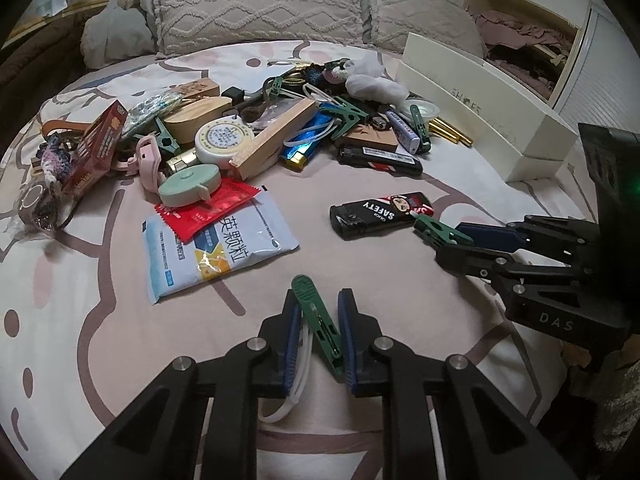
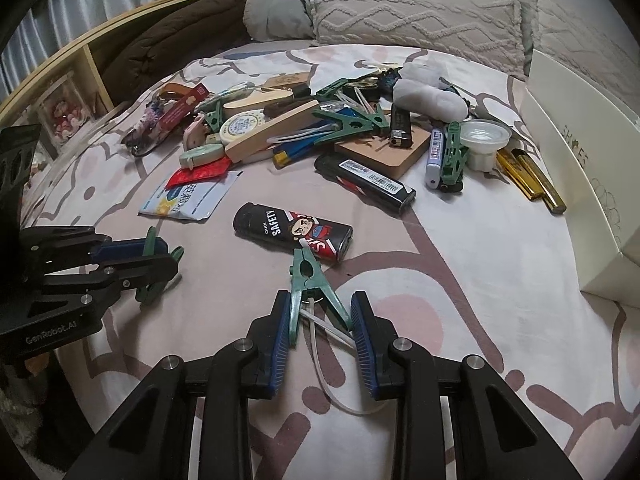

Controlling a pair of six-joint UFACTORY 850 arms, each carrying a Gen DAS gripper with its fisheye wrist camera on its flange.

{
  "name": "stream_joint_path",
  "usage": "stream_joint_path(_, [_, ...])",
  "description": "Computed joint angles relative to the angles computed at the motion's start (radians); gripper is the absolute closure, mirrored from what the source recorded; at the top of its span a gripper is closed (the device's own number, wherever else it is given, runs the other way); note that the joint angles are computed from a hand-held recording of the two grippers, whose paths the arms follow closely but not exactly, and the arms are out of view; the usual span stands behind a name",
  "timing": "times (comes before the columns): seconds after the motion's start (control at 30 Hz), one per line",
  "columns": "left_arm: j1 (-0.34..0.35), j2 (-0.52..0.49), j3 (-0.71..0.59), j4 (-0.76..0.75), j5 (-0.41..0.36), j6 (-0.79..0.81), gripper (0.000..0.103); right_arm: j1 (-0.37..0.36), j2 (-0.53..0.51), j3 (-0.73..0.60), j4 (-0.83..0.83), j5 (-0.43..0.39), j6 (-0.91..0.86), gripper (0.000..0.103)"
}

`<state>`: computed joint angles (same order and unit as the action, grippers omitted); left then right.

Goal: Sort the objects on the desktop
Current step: 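Carry both held clothespins up and over to the white box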

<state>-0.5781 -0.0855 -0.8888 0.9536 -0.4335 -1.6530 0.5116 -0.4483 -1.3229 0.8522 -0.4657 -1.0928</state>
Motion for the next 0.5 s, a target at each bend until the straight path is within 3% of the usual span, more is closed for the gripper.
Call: stream_joint_path(0.5, [-0.017,0.019,0.002,0.112,-0.012,-0.109,0.086,-0.019,0.021,0.007,0.111,0.006,-0.056,0.072])
